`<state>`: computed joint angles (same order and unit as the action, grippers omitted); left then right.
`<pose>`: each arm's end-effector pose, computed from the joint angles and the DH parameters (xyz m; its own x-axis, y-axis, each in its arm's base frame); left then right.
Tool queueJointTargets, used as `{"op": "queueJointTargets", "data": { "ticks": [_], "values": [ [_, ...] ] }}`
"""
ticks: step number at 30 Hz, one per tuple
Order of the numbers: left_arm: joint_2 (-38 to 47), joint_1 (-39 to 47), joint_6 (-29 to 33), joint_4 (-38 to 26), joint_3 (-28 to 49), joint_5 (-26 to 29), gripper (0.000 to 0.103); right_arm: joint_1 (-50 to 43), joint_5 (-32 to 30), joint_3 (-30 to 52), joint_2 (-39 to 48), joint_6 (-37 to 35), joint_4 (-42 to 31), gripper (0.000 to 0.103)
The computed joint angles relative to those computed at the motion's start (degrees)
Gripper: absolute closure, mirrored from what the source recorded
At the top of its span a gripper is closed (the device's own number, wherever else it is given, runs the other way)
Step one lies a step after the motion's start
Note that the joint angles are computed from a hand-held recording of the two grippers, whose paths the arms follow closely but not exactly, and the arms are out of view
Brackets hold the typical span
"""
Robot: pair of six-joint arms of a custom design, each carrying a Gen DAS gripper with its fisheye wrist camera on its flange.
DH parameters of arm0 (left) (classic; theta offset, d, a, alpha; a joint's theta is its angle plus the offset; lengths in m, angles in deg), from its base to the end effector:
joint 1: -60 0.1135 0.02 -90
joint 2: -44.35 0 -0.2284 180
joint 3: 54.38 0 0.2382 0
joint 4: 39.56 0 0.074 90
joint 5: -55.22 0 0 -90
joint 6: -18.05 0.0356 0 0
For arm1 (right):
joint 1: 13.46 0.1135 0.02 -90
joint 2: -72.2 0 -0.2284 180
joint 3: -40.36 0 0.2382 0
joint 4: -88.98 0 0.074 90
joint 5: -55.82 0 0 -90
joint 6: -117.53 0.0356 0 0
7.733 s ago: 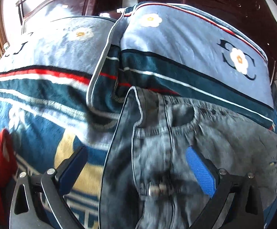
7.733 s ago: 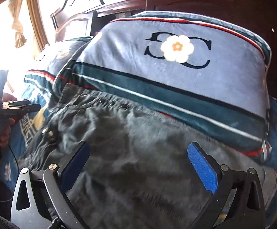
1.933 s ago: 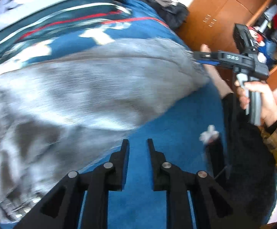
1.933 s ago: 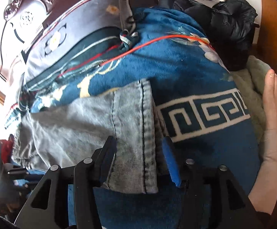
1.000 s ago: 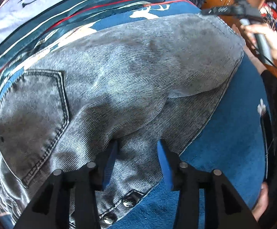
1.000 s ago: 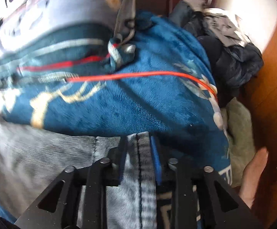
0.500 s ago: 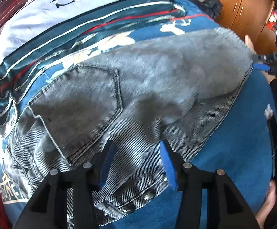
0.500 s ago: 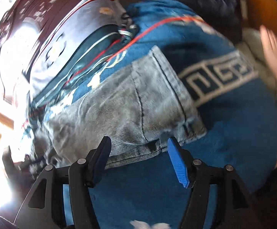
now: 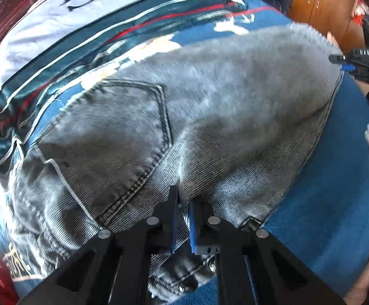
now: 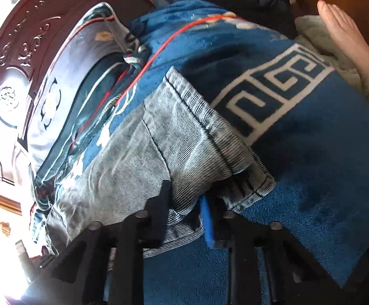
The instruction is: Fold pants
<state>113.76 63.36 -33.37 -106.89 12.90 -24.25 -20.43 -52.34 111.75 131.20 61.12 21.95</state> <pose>0.2160 0.0062 0.2164 -0.7268 0.5715 -0.3810 0.5880 0.8044 0.0850 0.1973 -0.0129 0.2725 -0.7096 0.6164 -0.3415 0.3948 0.7492 0.5319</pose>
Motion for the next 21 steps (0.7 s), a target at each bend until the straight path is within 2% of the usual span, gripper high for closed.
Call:
{"op": "queueJointTargets", "data": {
  "ticks": [4, 8, 10, 12, 14, 17, 18, 20, 21],
  "values": [
    [-4.9, 2.8, 3.6, -5.2, 0.5, 3.2, 0.096, 2.6, 4.5, 3.3, -2.7, -1.8, -0.9, 0.089],
    [-2.9, 6.7, 5.9, -11.9, 7.0, 7.5, 0.096, 3.5, 6.6, 6.6, -4.0, -3.0, -2.8, 0.089],
    [-2.9, 7.6, 6.4, -14.1, 7.6, 7.9, 0.096, 3.5, 7.7, 6.5, -3.2, -3.5, -4.3, 0.089],
    [-3.0, 5.9, 5.8, -13.4, 5.7, 6.0, 0.096, 3.7, 8.5, 5.3, -1.9, -3.8, -5.0, 0.089],
    [-4.5, 4.1, 4.9, -11.1, 2.4, 3.9, 0.094, 5.4, 11.9, 3.1, -0.2, -5.0, -5.1, 0.089],
    [-4.0, 4.9, 2.1, -9.9, 2.4, 5.3, 0.093, 5.4, 12.2, 0.9, 1.4, -5.7, -4.1, 0.088],
    [-3.4, 6.0, 1.8, -11.0, 3.6, 6.5, 0.09, 5.5, 12.5, 1.2, 1.3, -6.1, -4.4, 0.087],
    [-3.1, 9.4, 2.2, -14.1, 6.7, 9.2, 0.083, 6.7, 14.0, 2.5, 0.5, -6.1, -5.9, 0.075],
    [-3.1, 11.9, 3.2, -16.0, 8.5, 10.8, 0.072, 7.9, 15.4, 3.3, -0.4, -6.4, -6.9, 0.074]
  ]
}}
